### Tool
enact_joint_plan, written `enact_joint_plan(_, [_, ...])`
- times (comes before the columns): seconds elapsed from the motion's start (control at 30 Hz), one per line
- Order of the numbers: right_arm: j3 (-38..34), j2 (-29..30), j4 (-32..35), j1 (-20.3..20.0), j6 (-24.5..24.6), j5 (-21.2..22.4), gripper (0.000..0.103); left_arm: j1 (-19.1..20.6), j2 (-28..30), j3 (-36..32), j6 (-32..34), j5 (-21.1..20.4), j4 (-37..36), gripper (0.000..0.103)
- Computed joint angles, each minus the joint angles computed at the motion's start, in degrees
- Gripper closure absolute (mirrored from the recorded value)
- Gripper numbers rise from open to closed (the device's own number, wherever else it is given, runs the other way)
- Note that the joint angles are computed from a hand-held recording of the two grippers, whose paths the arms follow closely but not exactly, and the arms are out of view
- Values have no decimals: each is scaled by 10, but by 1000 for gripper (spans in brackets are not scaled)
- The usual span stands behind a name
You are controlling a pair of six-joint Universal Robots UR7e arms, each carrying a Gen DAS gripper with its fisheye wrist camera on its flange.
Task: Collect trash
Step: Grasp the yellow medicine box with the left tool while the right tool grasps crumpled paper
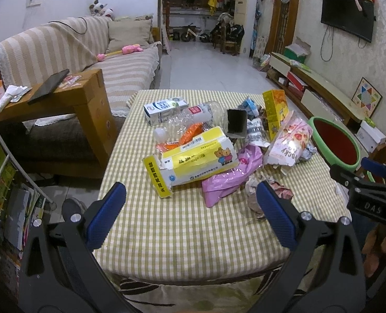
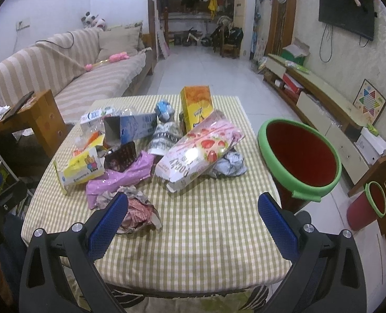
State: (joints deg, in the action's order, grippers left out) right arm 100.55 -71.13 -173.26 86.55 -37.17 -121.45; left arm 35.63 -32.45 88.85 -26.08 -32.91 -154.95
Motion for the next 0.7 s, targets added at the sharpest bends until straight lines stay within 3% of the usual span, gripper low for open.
enact_joint_plan(0.2, [-32, 24, 16, -10, -1, -24, 7, 19, 4, -27, -13, -66, 55, 5])
enact_joint_plan(0.4, [-60, 32, 111, -25, 31, -18, 7, 42, 9, -56, -69, -111, 132, 5])
enact_joint_plan(0.53, [-55, 26, 162, -26, 41, 11, 7, 55, 9, -67, -83, -105, 152, 5])
enact_joint_plan(0.7, [-59, 36, 200, -19, 26, 24, 7, 75, 23, -118, -25, -97, 179, 5])
